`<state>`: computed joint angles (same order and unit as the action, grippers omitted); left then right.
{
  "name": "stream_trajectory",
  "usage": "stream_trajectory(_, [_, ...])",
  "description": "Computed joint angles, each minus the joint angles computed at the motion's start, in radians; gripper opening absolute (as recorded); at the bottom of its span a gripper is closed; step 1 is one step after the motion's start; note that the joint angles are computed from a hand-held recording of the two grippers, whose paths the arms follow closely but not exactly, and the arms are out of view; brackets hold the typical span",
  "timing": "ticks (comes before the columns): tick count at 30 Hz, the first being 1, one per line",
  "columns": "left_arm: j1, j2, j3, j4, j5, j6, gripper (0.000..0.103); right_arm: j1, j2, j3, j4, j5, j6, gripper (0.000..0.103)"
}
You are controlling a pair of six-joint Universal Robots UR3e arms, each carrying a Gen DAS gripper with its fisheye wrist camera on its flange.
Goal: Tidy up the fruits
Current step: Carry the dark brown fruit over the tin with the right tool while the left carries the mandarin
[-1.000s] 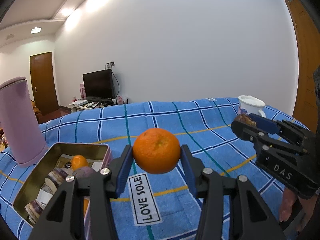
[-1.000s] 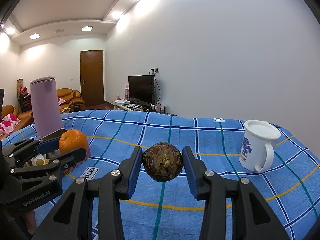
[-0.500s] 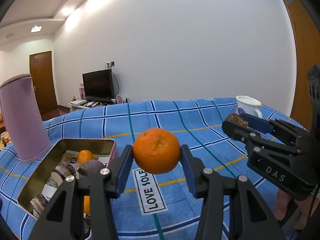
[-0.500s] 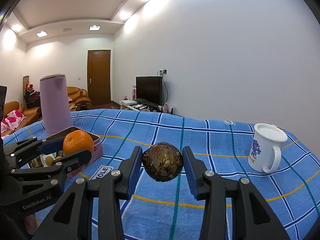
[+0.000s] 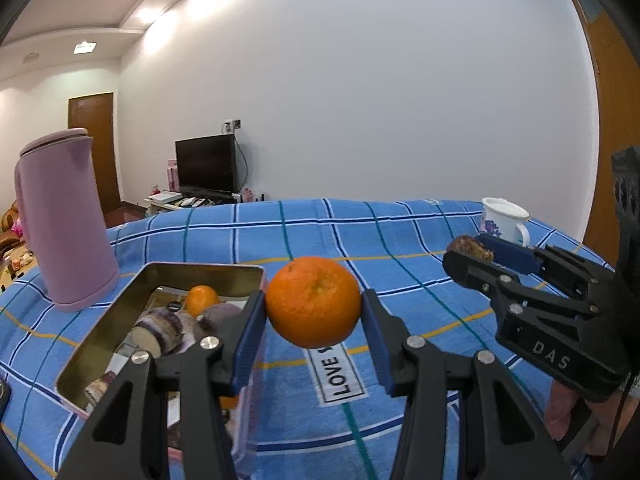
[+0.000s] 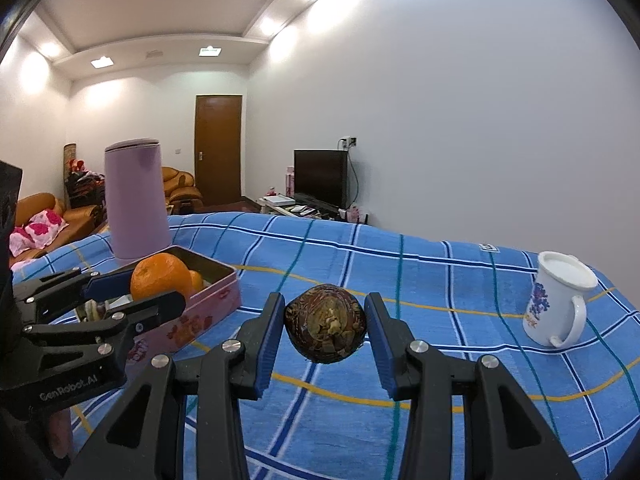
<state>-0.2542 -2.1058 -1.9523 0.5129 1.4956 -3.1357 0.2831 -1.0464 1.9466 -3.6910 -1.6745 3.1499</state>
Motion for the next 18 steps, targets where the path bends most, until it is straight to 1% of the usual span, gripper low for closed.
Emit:
stream_trajectory(8, [0.036, 0.026, -0.06, 0.036, -0.018, 0.013, 0.05, 0.052, 0.037, -0.068, 0.037, -0.019, -0.02, 0.043])
stream_trajectory(18, [0.09, 0.052, -0.123, 0.081, -0.032, 0.019, 0.05, 0.091, 0.071, -0.146, 0.098, -0.012, -0.011, 0.043])
